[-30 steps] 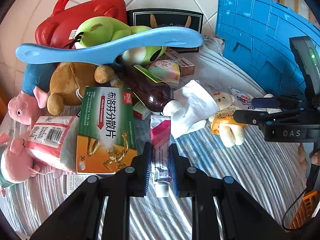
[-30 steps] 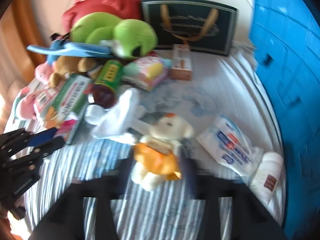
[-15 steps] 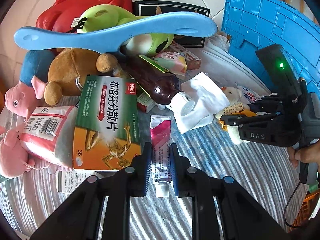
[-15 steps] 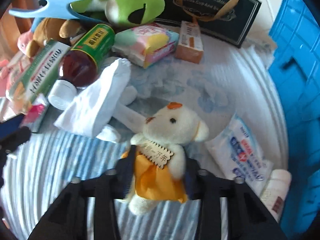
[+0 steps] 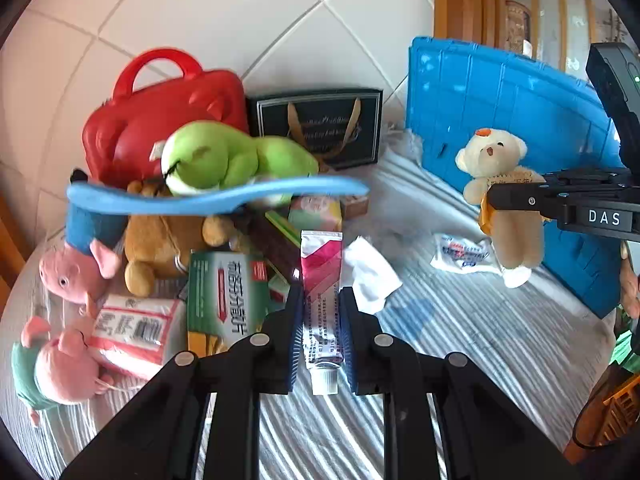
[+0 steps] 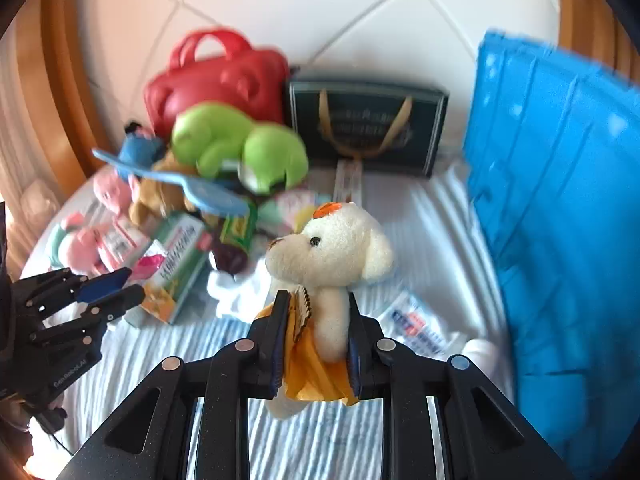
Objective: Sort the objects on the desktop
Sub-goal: 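Lift the tube and teddy bear off the table toward the crate, then lower the tube and teddy bear into the blue crate and release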
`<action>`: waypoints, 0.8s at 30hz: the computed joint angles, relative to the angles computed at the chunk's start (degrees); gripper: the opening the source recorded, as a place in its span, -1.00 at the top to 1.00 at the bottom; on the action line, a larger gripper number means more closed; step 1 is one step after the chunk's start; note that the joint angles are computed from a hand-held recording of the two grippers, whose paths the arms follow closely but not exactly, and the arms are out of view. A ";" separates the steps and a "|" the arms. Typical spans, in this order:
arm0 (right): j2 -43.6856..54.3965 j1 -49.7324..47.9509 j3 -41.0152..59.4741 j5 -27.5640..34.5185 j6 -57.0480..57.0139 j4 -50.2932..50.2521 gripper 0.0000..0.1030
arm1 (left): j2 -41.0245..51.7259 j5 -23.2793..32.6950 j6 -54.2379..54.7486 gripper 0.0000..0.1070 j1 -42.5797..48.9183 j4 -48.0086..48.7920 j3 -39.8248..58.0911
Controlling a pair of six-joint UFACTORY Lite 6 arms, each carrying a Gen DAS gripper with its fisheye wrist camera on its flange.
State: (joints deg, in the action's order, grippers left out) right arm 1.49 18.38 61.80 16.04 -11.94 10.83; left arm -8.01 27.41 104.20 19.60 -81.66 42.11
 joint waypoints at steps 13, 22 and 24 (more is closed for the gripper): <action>-31.39 -11.23 2.06 12.18 13.20 -13.67 0.52 | -5.06 1.88 -22.11 0.68 -23.43 15.67 24.19; -22.32 -61.30 18.62 28.68 -36.92 36.76 0.48 | 20.93 -5.40 -66.90 0.67 -53.31 53.29 64.11; -16.81 -66.14 23.35 30.33 -39.84 39.07 0.44 | 29.40 -3.67 -78.90 0.67 -57.40 63.28 76.10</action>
